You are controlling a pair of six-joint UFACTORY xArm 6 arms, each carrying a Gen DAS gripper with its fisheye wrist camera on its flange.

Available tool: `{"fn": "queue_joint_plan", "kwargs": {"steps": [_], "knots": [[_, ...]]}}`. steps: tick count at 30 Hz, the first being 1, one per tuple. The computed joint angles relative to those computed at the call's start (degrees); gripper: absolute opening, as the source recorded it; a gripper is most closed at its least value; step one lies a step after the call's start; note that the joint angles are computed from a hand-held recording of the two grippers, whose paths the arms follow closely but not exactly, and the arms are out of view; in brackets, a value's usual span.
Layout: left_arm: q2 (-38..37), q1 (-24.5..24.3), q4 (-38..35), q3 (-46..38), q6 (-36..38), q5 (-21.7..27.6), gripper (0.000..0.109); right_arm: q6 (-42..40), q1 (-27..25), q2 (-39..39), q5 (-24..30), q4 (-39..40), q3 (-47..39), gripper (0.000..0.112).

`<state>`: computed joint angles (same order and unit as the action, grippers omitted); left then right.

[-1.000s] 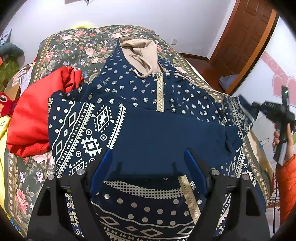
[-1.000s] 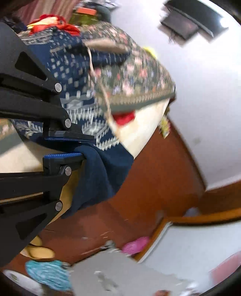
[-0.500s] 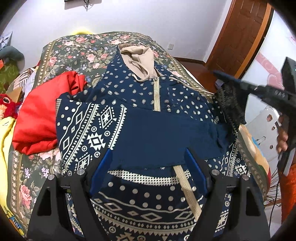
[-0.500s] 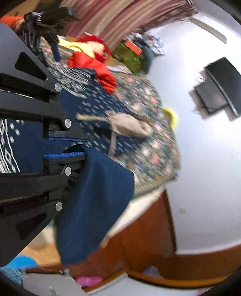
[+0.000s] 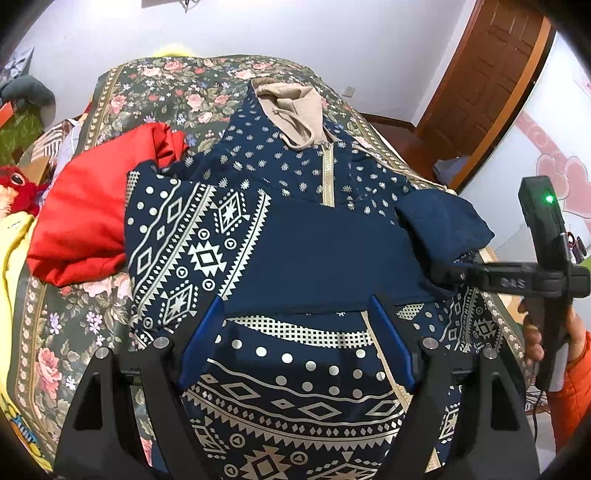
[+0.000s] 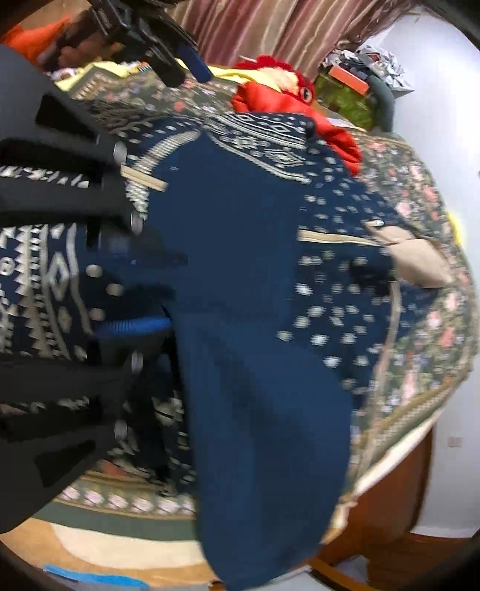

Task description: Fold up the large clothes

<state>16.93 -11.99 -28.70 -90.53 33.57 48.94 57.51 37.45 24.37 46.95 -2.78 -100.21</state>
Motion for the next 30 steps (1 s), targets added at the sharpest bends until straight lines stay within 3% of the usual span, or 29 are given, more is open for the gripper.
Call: {"fn": "queue_joint_plan", "kwargs": {"steps": [4, 6, 13, 16, 22, 30], "knots": [[0.6, -0.5, 0.0, -0.3, 0.0, 0.4, 0.079, -0.1, 0.8, -3.9, 0.3, -2.3, 3.6, 0.038], [1.0, -0.8, 0.2, -0.6, -0.4, 0.6, 0.079, 3.2, 0.9, -6.8, -0.4, -5.9, 6.9, 0.046], [1.8, -1.8, 0.8, -1.2, -0.9, 0.6, 0.079, 24.1, -3.3, -19.3, -6.2, -17.5, 23.3, 0.063], [2.2, -2.1, 1.7, -1.6, -1.3, 0.5, 0.079, 31.9, -5.8, -23.9, -7.4, -19.6, 30.1, 0.064], [3.9, -2.3, 2.8, -3.1, -2.9, 1.2, 0.079, 42.2, -10.2, -28.8, -15.9, -19.6, 41.2, 0.064], [5.5, -2.3, 4.1, -4.4, -4.2, 1.8, 0.079, 46.9, -13.0, -28.1, -21.0, -21.3, 44.5, 0.063]]}}
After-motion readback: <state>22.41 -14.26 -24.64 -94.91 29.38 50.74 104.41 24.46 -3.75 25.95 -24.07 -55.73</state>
